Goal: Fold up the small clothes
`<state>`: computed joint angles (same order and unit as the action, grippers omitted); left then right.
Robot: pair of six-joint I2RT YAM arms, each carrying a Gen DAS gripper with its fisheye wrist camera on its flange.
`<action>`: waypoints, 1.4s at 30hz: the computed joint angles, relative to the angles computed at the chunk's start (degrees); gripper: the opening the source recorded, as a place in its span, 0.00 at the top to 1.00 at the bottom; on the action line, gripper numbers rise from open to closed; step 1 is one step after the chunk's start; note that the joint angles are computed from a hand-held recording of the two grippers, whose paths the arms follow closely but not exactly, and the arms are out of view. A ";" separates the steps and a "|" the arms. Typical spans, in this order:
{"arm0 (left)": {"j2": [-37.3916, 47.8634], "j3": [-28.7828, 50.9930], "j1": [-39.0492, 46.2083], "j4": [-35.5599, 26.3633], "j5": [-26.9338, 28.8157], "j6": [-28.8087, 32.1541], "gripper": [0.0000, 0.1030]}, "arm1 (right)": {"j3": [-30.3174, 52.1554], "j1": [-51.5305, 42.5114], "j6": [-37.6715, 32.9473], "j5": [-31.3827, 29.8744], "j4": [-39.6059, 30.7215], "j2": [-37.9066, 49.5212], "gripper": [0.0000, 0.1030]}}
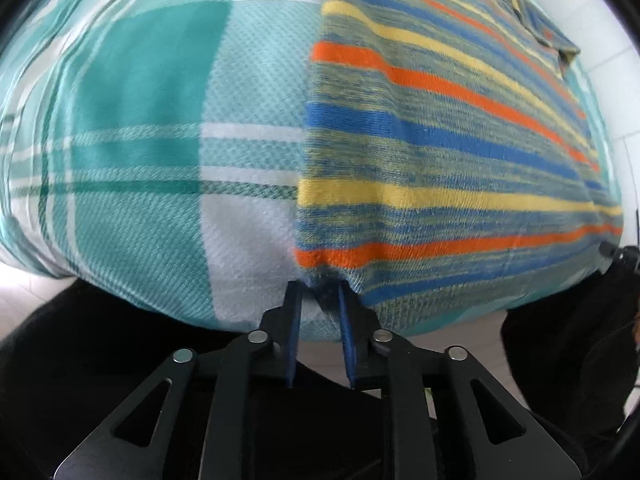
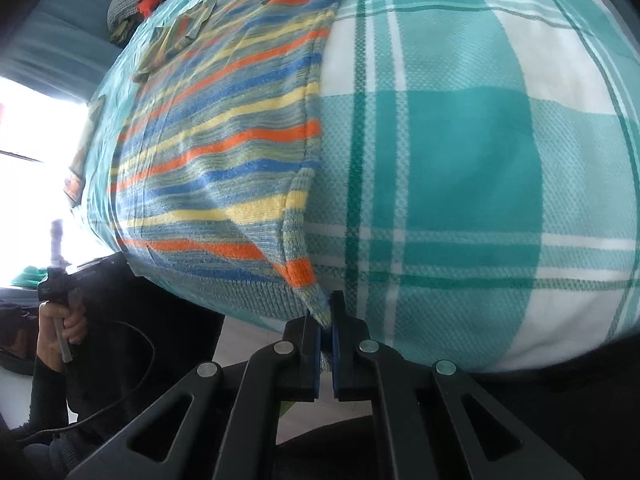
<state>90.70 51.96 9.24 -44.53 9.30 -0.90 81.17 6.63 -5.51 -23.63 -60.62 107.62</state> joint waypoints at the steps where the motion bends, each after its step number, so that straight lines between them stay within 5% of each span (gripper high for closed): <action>1: 1.89 2.36 -0.82 -0.13 -0.57 -0.59 0.80 | -0.11 0.23 0.38 0.22 0.39 0.04 0.95; 3: 2.48 1.33 -0.61 0.92 -1.64 -0.10 0.76 | 0.00 -0.34 -0.22 0.27 0.08 0.38 0.94; 7: -1.23 -1.03 -4.66 0.81 -9.69 -3.00 0.32 | -0.13 -0.48 -1.08 0.75 -0.72 0.08 0.92; 9: -1.78 -2.65 -6.09 2.92 -9.82 -3.26 0.32 | -0.32 -0.49 -1.19 1.06 -1.04 -0.37 0.86; 13: 3.12 -0.34 -8.94 4.12 -10.01 -4.12 0.39 | -0.31 -0.62 -1.65 1.16 -1.04 -0.17 0.84; 15: 5.52 -0.19 -8.98 5.48 -7.59 -5.44 0.52 | -0.15 -0.50 -1.39 1.04 -0.85 0.25 0.84; 16: 5.98 -0.17 -8.02 5.50 -4.55 -5.59 0.84 | -0.12 -0.28 -1.33 0.71 -0.77 0.37 0.84; 17: 6.66 -0.10 -6.97 5.25 -1.04 -5.87 0.99 | -0.13 -0.10 -1.43 0.31 -0.71 0.40 0.84; 20: 5.22 -0.95 -5.81 4.59 -0.47 -6.65 1.00 | -0.55 0.98 -2.59 0.02 -0.44 0.31 0.96; 31: -3.92 -2.03 -2.66 -3.03 -3.73 0.54 1.00 | 2.18 1.08 -6.58 5.77 -8.45 -1.10 0.97; 39: -3.75 -9.20 -15.19 4.43 -6.69 -9.14 1.00 | 0.86 1.59 -8.37 6.31 -11.28 -2.83 0.97; 42: 4.62 -6.54 -19.00 6.35 -11.44 -12.14 1.00 | 1.73 0.32 -8.26 7.37 -10.89 -1.57 0.97</action>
<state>95.32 45.42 -9.76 -38.19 -2.14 -13.04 82.90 6.95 -13.78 -16.26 -71.52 106.05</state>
